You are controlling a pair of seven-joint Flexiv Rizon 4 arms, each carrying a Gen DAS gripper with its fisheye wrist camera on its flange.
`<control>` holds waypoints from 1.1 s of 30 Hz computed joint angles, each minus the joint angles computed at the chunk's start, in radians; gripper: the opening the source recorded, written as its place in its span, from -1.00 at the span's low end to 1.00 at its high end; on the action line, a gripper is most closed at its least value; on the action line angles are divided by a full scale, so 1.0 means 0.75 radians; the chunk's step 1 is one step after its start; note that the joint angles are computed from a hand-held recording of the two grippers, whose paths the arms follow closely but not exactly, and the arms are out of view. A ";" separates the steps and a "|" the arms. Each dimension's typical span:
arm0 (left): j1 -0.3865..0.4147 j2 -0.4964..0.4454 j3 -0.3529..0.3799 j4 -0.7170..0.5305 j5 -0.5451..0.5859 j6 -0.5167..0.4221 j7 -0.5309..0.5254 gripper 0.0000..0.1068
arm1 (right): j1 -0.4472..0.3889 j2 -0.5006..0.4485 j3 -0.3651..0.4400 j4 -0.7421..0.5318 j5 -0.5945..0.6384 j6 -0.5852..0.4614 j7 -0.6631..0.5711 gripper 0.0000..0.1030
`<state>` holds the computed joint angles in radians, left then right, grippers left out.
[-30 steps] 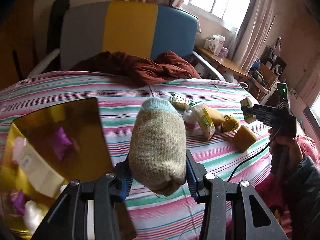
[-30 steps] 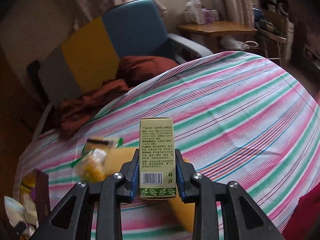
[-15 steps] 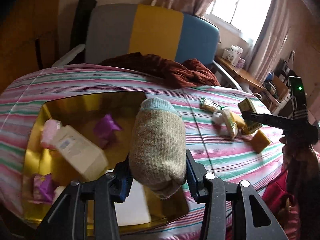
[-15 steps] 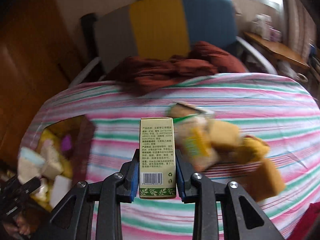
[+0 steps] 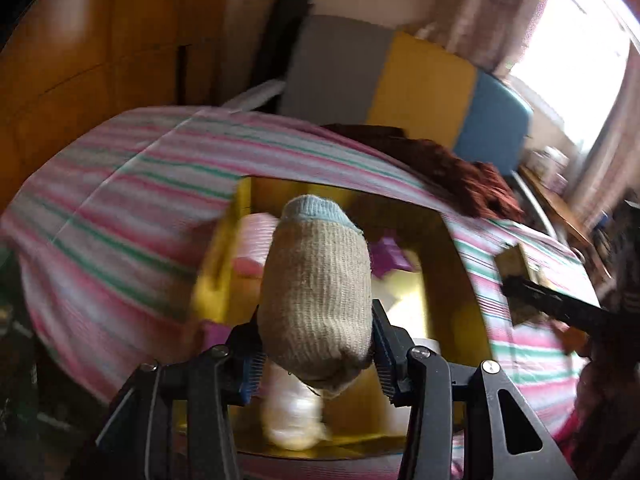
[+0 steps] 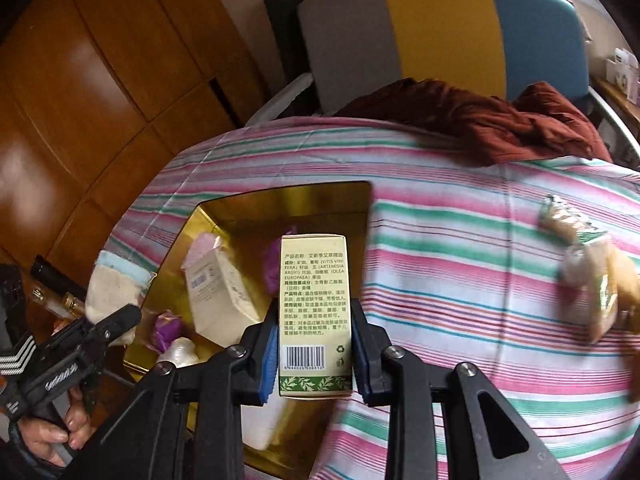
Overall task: Organize objects
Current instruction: 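Carry the sock roll and green box into the gold tray and open both tools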
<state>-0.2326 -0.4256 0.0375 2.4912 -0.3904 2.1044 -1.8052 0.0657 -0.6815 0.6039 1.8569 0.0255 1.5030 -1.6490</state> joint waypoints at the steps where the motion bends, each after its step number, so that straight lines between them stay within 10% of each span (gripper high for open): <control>1: 0.010 -0.005 0.004 0.002 0.000 0.002 -0.006 -0.13 | 0.020 -0.001 -0.012 -0.002 -0.002 0.004 0.008 -0.42; 5: 0.020 -0.033 0.027 -0.018 -0.032 -0.020 -0.001 -0.11 | 0.080 0.002 -0.057 -0.010 -0.017 0.009 0.041 -0.42; 9: -0.075 -0.070 0.093 -0.061 -0.154 -0.029 0.078 0.31 | 0.174 0.005 -0.137 -0.016 -0.059 0.053 0.086 -0.18; 25: -0.272 -0.048 0.080 -0.018 -0.449 0.127 0.261 0.31 | 0.217 0.048 -0.186 0.119 -0.132 0.123 0.247 -0.06; 33: -0.291 -0.039 -0.002 -0.010 -0.556 0.187 0.347 0.39 | 0.459 0.136 -0.489 0.258 -0.212 0.300 0.417 -0.02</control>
<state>-0.4505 -0.4547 0.0358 2.4834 -0.8073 2.2444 -1.5446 0.4102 -0.5798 0.2370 2.0506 -0.1337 1.7278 -1.3366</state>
